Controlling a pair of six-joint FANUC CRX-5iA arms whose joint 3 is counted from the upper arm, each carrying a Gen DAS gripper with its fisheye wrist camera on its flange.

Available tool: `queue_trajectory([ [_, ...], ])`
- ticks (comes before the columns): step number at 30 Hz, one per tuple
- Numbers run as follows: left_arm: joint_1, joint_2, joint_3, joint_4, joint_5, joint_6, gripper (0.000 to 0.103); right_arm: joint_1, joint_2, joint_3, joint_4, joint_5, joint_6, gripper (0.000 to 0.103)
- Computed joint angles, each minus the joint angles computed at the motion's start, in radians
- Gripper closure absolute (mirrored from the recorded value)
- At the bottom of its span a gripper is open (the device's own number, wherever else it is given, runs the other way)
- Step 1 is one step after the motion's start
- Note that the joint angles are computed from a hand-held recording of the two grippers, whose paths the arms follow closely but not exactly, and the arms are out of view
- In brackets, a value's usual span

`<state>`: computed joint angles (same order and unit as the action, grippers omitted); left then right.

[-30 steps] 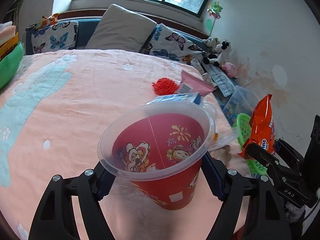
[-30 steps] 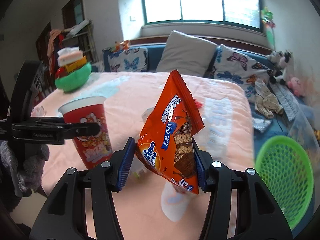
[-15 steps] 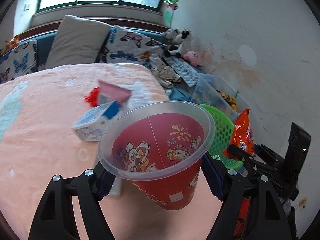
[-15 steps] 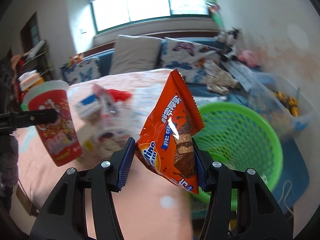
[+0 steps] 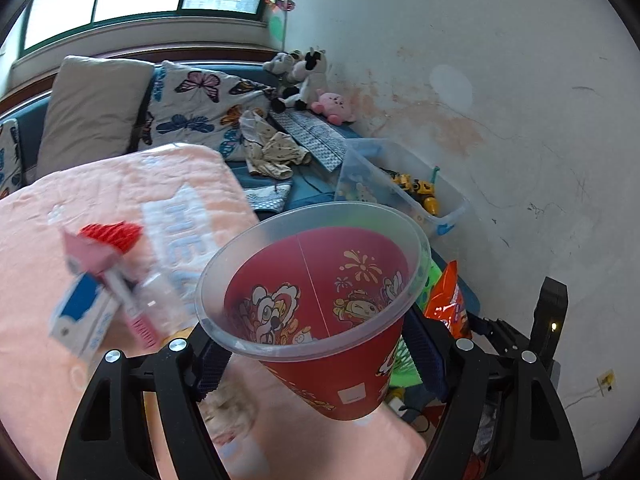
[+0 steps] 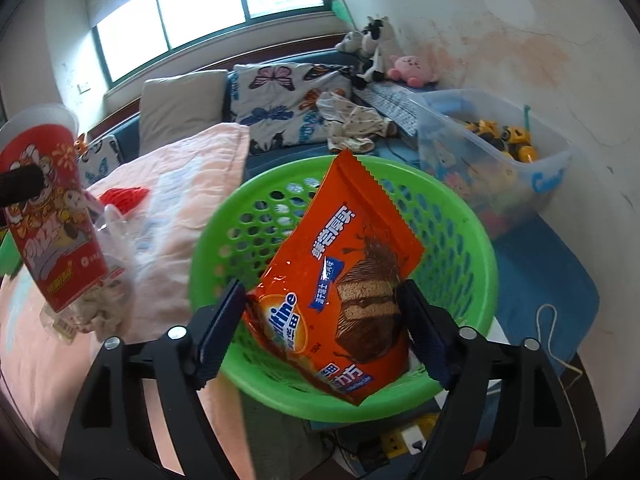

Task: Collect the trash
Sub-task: 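Drop the wrapper into the green basket with the right tool while the left tool drops the red cup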

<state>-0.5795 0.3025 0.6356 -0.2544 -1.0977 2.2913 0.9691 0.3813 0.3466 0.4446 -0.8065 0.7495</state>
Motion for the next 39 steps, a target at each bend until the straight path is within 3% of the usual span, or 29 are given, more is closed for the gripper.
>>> queue_trajectory([
  [6, 0.026, 0.089, 0.063, 0.083, 0.034, -0.046, 0.029, -0.01, -0.018, -0.032, 0.005, 0.02, -0.013, 0.016],
  [12, 0.033, 0.161, 0.126, 0.124, 0.042, -0.08, 0.029, -0.01, -0.034, -0.062, 0.034, 0.025, -0.027, 0.016],
  [23, 0.032, 0.264, 0.235, 0.164, -0.002, -0.115, 0.028, -0.004, -0.103, -0.162, 0.065, 0.091, -0.092, 0.016],
  [39, 0.032, 0.28, 0.234, 0.182, -0.018, -0.127, 0.026, -0.007, -0.132, -0.202, 0.075, 0.106, -0.153, 0.016],
])
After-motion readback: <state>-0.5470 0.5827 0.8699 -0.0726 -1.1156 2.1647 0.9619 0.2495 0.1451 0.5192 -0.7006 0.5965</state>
